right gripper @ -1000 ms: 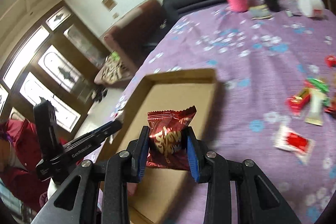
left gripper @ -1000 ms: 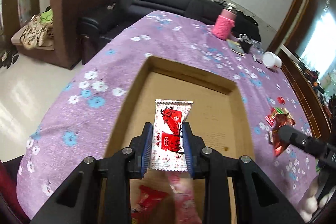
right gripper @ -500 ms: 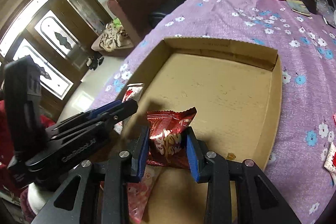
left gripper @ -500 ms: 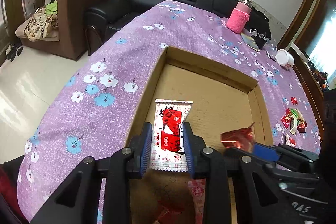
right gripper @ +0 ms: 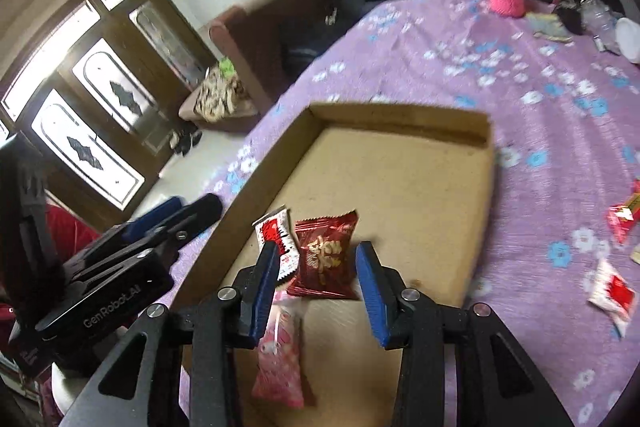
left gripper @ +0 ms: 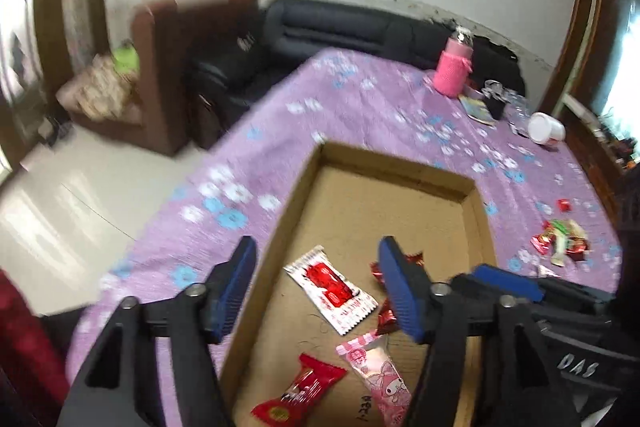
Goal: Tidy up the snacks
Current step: 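Grasp the white-red packet with the left gripper while the right grasps the green-wrapped bar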
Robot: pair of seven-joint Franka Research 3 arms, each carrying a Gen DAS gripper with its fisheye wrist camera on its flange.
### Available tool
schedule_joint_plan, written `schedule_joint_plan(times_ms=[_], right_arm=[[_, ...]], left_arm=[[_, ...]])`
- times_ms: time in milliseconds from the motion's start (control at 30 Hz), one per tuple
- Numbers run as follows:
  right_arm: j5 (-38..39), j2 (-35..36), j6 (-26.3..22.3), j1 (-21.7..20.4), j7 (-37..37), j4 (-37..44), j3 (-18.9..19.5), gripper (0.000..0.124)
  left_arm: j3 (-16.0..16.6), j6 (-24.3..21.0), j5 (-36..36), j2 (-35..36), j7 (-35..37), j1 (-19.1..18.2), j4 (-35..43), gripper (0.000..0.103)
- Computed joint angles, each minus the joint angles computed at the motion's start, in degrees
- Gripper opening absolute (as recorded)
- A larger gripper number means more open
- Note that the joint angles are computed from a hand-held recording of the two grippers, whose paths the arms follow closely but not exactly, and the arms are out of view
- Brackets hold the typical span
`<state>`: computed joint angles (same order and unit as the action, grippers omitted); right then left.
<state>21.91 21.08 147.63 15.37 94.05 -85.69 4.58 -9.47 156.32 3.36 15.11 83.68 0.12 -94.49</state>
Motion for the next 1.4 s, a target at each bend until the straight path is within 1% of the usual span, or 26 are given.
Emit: schedule_joint_plan(times_ms=[33,67,100,167,300,367,433,467,500,533,567,600,633,667,700,767,800,900,933,1000,1033,1100,1167,1200,1367,1400], right_arm=[[0.2,-1.6,1.5,-0.1,-0.2,-2.2,-0.1,0.045],[0.2,-3.4,3.2,-0.1,-0.3,-4.7,-0.3,0.045],[-0.4,-5.7,5.3,0.0,0.0,-8.0,-0.9,0.048],[-1.2,-8.9,8.0,-0.1,0.7,-12.3,-1.5,0.049],[-4.6,-15.7,12.3,-0.6,4.1,-21.2,-3.1,0.049],[-6.9,-18.6,13.8,-1.3,5.7,-24.9,-3.5,0.049],[-12.1,-22.3,16.0,-2.7,9.9,-29.5,-4.2,0.049],[-15.1,-23.8,16.8,-3.7,12.2,-31.4,-4.2,0.049],[-19.7,-25.4,18.2,-5.3,15.8,-33.4,-4.0,0.051],[-23.6,-27.0,20.1,-7.3,18.8,-35.7,-3.9,0.064],[-24.8,-28.0,21.9,-8.9,20.3,-37.6,-3.7,0.071],[-26.3,-29.4,23.5,-11.3,23.4,-39.8,-3.5,0.074],[-25.5,-30.0,22.3,-12.6,24.2,-40.3,-3.7,0.074],[-22.2,-30.3,20.6,-12.5,22.4,-40.6,-5.0,0.074],[-20.1,-30.7,19.6,-13.0,21.4,-41.1,-5.8,0.074],[-18.2,-30.5,17.7,-14.4,20.9,-41.1,-6.2,0.074],[-16.3,-30.3,17.0,-14.3,19.8,-40.9,-6.6,0.071],[-5.9,-28.3,16.1,-12.3,11.6,-39.3,-9.0,0.064],[-3.4,-28.0,16.1,-11.9,9.5,-39.3,-9.0,0.060],[3.8,-24.7,14.2,-10.7,3.5,-35.5,-9.3,0.057],[4.6,-23.4,13.3,-10.9,2.6,-34.1,-8.9,0.054],[3.1,-19.4,11.2,-11.3,3.2,-29.6,-8.0,0.050],[1.3,-16.4,9.7,-11.4,4.2,-26.3,-7.5,0.050],[-3.4,-14.2,8.2,-11.0,8.0,-23.7,-7.8,0.050],[-15.2,-8.4,3.4,-9.0,17.2,-16.8,-9.5,0.050],[-17.7,-7.8,3.4,-8.5,18.6,-16.3,-9.9,0.039]], left_arm=[[2.9,1.5,6.6,-1.9,-6.0,-2.9,-1.9,0.079],[3.9,2.2,10.2,-3.1,-9.2,-4.0,-3.1,0.086],[4.5,3.1,14.1,-4.6,-12.5,-5.2,-4.6,0.088],[3.9,3.8,17.3,-6.6,-14.9,-5.7,-6.7,0.089],[0.5,5.6,14.2,-10.0,-11.6,-5.8,-10.8,0.089],[-0.2,6.4,14.6,-11.3,-11.7,-6.7,-12.4,0.089],[-0.5,7.3,16.5,-12.0,-12.8,-7.6,-13.5,0.089],[-1.3,8.1,13.3,-12.2,-9.8,-7.7,-14.1,0.089],[-1.7,8.1,10.9,-12.2,-7.8,-7.9,-14.3,0.089],[-2.4,8.0,6.3,-12.4,-4.2,-7.9,-14.8,0.089],[-3.2,7.5,0.5,-12.1,-0.3,-8.0,-14.8,0.089],[-4.0,6.5,-6.3,-11.8,4.5,-7.9,-14.6,0.088],[-4.4,5.7,-10.3,-11.7,7.4,-7.9,-14.5,0.088],[-5.1,4.6,-16.3,-11.5,11.6,-7.8,-14.3,0.088],[-5.2,4.1,-18.7,-11.3,13.1,-8.1,-14.3,0.088],[-5.1,2.5,-19.8,-10.5,13.7,-8.8,-13.7,0.088],[-5.1,2.3,-19.8,-10.1,13.8,-9.2,-13.5,0.088],[-5.4,1.1,-21.1,-9.7,15.2,-9.7,-13.4,0.088],[-5.5,0.9,-21.6,-9.6,15.6,-9.8,-13.4,0.088],[-5.6,0.9,-22.1,-9.6,16.4,-9.9,-13.6,0.088],[-5.6,0.9,-22.4,-9.6,16.9,-10.0,-13.7,0.088],[-5.8,0.7,-23.5,-9.7,18.2,-10.0,-13.7,0.088],[-6.0,0.3,-25.2,-9.6,20.3,-9.9,-13.5,0.085],[-6.0,0.1,-25.7,-9.6,21.1,-9.9,-13.4,0.084],[-5.8,-0.8,-26.0,-8.8,21.6,-10.1,-12.5,0.083],[-5.9,-1.4,-26.2,-8.3,21.9,-10.1,-12.0,0.082]])
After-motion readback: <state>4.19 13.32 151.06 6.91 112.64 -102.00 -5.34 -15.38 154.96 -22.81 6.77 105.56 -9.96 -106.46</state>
